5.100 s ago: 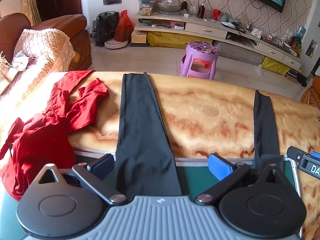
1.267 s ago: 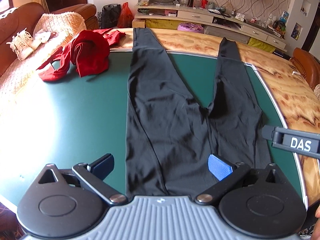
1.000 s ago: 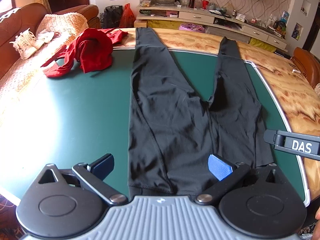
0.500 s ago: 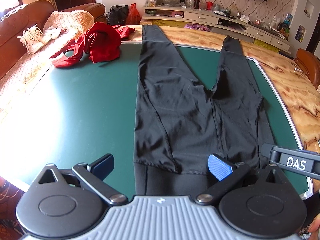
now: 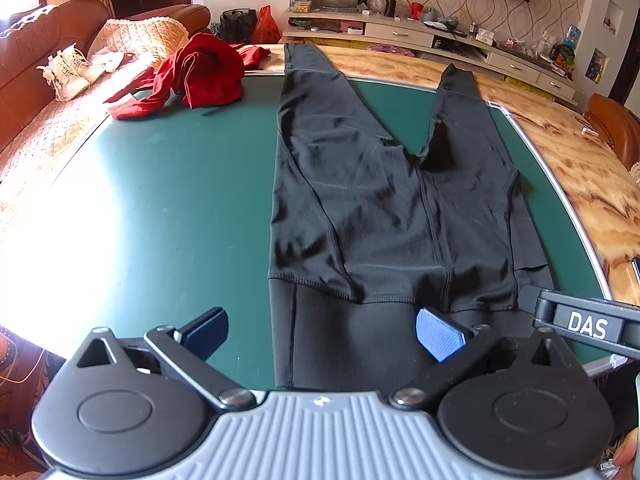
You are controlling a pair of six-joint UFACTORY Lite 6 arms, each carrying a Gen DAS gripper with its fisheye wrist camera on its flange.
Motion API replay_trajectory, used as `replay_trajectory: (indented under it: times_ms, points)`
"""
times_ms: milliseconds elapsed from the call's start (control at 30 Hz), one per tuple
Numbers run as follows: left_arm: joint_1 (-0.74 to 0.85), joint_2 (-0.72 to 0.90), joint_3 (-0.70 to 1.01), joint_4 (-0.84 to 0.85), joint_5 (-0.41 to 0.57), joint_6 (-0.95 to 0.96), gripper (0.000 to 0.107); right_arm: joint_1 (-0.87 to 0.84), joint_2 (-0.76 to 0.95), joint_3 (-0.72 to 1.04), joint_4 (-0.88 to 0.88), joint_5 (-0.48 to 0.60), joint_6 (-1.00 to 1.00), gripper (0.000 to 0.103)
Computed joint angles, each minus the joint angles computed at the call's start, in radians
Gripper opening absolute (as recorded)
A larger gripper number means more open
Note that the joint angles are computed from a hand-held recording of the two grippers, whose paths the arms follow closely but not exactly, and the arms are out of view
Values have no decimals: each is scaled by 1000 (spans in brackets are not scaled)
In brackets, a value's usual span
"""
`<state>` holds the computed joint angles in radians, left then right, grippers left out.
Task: Fold clothes
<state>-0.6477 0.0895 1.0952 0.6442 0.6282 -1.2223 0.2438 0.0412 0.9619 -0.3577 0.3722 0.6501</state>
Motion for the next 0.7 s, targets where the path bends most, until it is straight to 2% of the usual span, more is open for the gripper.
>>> replay_trajectory:
  times_ms: [567,700]
  points:
    - [-67,-112,-154,75,-14,-116,103,76,-127,-171,-176,-34,214,87]
    - [-83,-132,-179,87,-14,-126,103,75,-153,-215,-171,-62,221,87]
